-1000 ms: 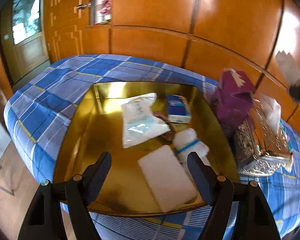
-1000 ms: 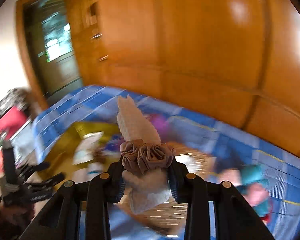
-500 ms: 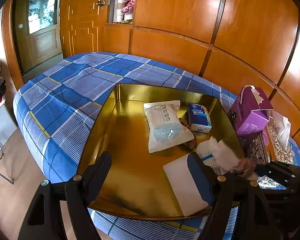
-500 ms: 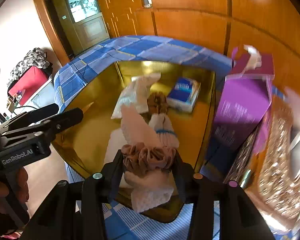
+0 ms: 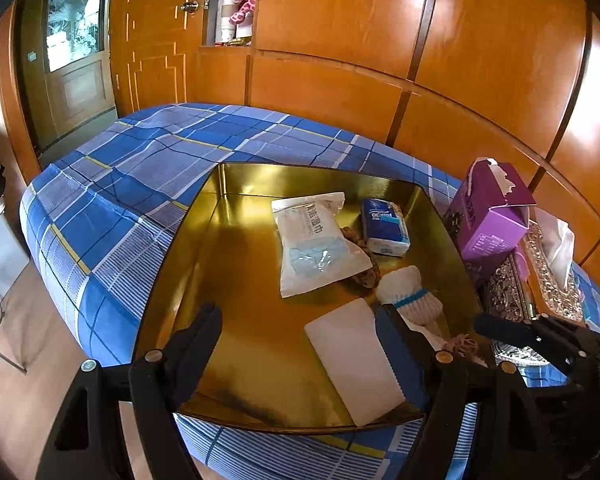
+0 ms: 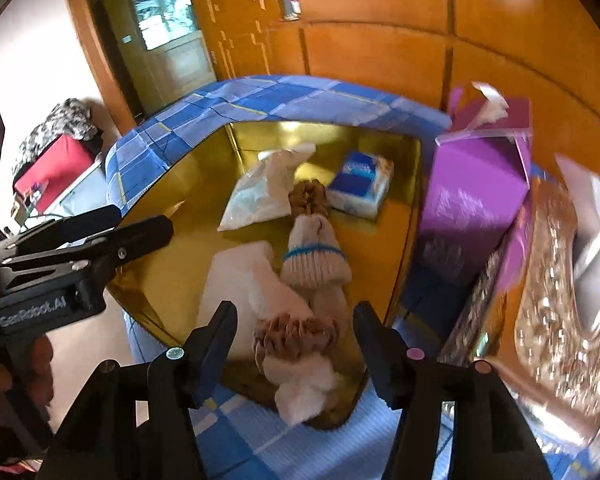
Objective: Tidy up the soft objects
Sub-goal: 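Carry scrunchie and white knit piece into gold tray and open right gripper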
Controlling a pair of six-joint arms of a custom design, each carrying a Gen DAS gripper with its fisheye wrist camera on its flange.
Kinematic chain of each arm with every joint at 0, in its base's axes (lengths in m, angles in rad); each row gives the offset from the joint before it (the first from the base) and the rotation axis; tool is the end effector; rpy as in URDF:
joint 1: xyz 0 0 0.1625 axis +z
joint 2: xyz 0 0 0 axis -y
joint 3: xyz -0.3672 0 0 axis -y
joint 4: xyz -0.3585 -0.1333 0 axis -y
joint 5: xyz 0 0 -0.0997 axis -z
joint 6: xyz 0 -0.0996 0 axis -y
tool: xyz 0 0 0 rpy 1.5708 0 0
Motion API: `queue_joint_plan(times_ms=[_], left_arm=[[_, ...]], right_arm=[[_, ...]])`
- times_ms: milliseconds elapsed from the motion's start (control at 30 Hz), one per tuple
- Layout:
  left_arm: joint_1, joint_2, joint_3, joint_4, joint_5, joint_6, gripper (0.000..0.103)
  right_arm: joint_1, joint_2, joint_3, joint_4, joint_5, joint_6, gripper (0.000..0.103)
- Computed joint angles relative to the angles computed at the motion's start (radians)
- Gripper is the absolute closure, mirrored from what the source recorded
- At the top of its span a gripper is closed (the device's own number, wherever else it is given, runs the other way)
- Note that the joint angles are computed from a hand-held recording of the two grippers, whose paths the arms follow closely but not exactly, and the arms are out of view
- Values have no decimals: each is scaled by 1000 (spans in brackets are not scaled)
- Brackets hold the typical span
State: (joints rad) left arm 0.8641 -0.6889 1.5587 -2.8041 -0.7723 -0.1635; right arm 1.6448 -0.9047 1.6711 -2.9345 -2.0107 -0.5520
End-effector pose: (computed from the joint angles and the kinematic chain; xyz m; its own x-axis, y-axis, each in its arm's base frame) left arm -0.2551 -0.6140 0.0924 -0.7855 0.1402 -0.6027 0.4855 0.7436 -0.4598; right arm 0.1364 -0.6099 0.1841 -0.7513 -0.2860 0.5947 -0.5345 0.7923 -0.2942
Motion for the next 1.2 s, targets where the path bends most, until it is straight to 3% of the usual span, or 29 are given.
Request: queue_joint_plan(times_ms=[133,233,433,533,700,1200], left_arm=[[-6,-1,5,-25,5,20,23],[-5,-2,4,-31,6,18,23],[-9,-9,8,-48,13,24,23],[-16,-10,13,-67,19,41,22],[-26,-12,21,-92,20,61,21],[-70,-10,53,-144,12,137,21]], right_arm=[[6,-5,2,2,-16,7,42],[11,-31,50,-39,-14,-34,42],[36,60,38,-228,-176,-174,45],[40,79,25,-278,-183,-192,45],[41,22,59,-228,-117,-140,45],[22,-108,200,-408,-92,-44,45]])
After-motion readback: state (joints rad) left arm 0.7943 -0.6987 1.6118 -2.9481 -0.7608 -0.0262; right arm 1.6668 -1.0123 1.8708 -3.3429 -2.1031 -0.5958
